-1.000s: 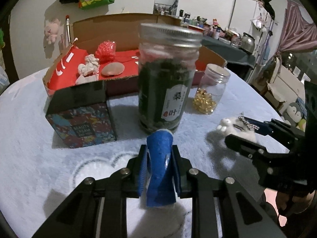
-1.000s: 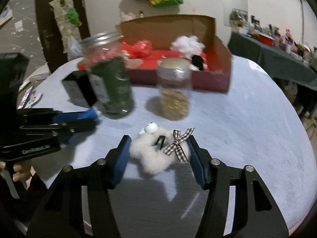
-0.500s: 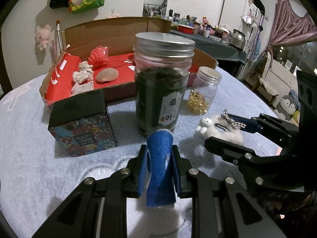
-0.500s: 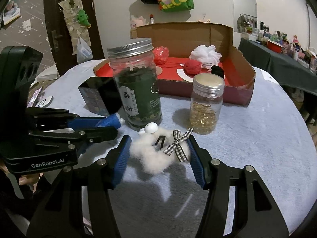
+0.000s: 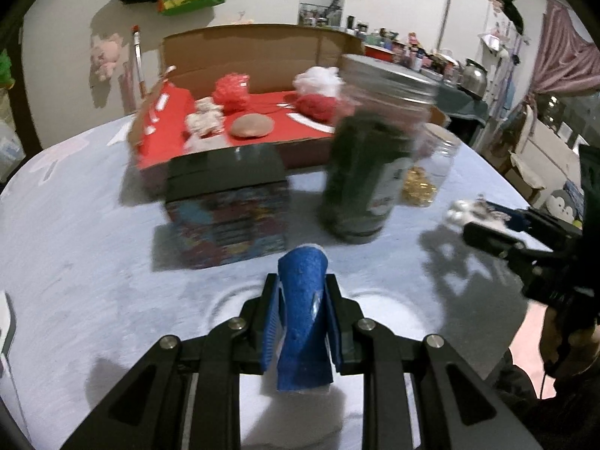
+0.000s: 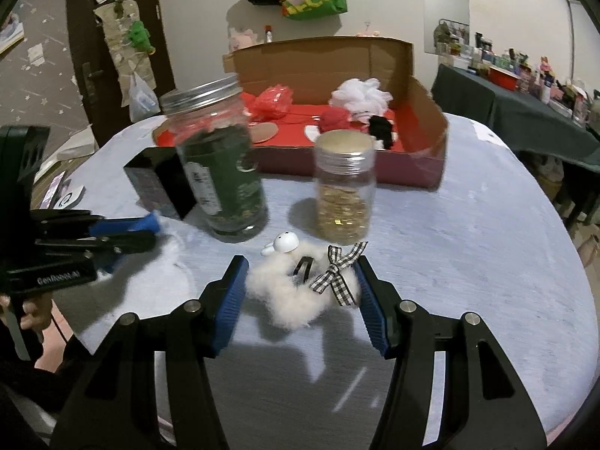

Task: Organize soft objects
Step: 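Carry the blue foam roll and white plush sheep over the red box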

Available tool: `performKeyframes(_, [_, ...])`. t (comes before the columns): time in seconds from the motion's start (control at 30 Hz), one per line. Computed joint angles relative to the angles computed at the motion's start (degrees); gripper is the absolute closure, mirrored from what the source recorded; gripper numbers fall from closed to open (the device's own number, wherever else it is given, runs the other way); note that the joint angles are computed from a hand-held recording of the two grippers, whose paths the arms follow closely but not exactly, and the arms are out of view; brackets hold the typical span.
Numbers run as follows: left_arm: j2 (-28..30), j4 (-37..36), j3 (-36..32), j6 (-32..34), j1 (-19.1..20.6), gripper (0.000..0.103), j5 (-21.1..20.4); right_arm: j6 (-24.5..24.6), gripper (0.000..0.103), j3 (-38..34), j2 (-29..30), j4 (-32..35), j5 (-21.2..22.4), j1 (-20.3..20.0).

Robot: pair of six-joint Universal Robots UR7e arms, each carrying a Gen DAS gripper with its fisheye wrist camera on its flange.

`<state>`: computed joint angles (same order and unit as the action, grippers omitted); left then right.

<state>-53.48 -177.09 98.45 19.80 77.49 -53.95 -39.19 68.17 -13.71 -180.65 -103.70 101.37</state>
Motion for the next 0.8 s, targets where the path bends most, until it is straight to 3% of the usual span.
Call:
performKeyframes(0.5, [-3.22,-1.42,0.21,1.37,2.76,0.079,2.58,-1.53,0.048,-3.52,0.36,0.37,-3.43,-0.83])
performKeyframes(0.8, [-3.12,-2.60,-2.49,7.78,3.75,0.079,1.96,-5.72,0.048,-6.84,1.60,0.30,-5.66,-0.50])
